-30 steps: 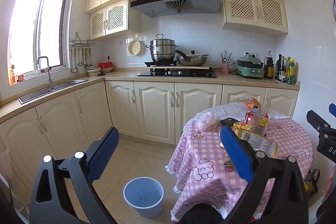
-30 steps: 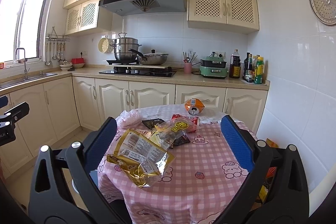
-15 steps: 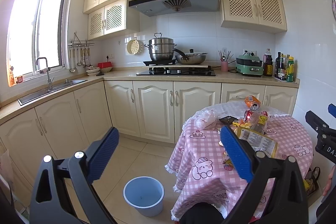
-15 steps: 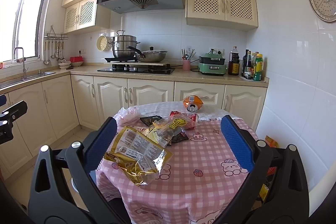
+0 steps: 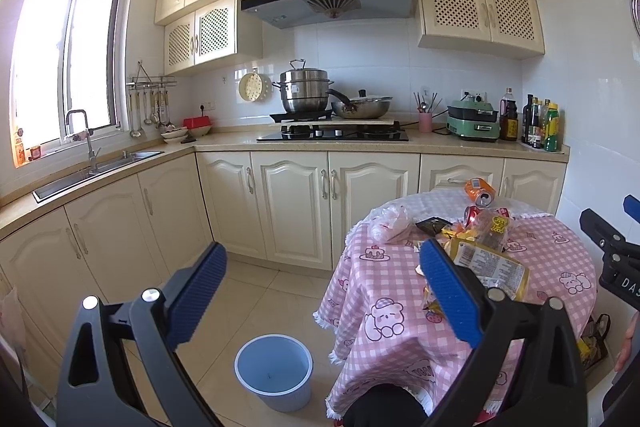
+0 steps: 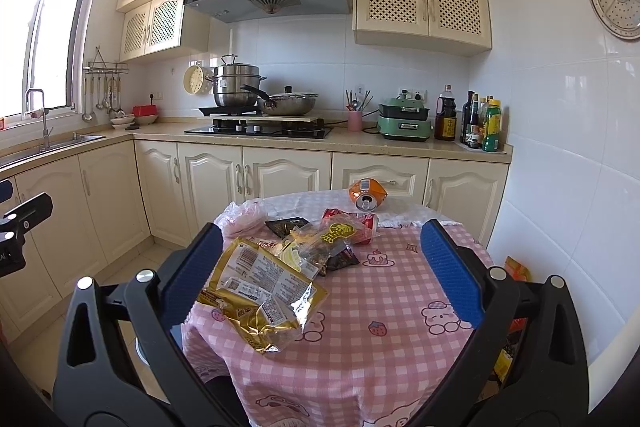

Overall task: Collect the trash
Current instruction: 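Grasp the gold snack bag with the left gripper while the right grasps a clear wrapper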

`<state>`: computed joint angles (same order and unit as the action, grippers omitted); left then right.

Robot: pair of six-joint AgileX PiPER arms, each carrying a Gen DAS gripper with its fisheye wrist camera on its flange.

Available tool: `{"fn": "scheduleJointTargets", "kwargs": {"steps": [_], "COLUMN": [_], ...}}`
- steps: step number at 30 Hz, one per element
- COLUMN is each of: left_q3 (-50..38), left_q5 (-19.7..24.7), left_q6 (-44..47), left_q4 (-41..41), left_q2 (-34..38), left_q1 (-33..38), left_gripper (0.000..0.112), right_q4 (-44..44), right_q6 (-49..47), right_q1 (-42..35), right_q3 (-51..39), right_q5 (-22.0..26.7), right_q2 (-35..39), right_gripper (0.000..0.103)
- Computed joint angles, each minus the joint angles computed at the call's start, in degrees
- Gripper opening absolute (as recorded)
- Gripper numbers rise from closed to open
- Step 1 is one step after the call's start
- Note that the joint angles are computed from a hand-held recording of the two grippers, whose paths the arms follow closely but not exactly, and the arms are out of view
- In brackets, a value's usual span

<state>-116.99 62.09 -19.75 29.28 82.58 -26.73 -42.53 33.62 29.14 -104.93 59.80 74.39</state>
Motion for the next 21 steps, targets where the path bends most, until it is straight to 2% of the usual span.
{"fn": "scheduleJointTargets", "kwargs": {"steps": [5,11,17,21], "left_q3": [-0.78,-2.12,-4.12,-9.73], "left_q5": [0.47,0.47,-0.29,2.66], "left_q6": [1.23,5.63,12.54,15.62], "left_q4": [-1.9,-9.64,-23.96,-31.88], "left_q2": [1.06,3.97,9.74,17.43], "left_q1": [0.58,2.59,5.85,7.34], "left_gripper": [0.095,0.095,0.095,0.095], "right_q4": [1.29,5.9,11.83,17.28], "right_q6": [-0.29,-2.11,-3.68,-5.92], "right_q1": [-1.67,-6.24,-11.8,-15.99], "right_q3": [0.85,1.43,4.99,6.35], "right_q5": [-0.23,-0.63,-2.62,-4.34], "right_q2": [-0.07,0.68,0.05,0.79], "right_gripper": [0.097,0.097,0.097,0.097]}}
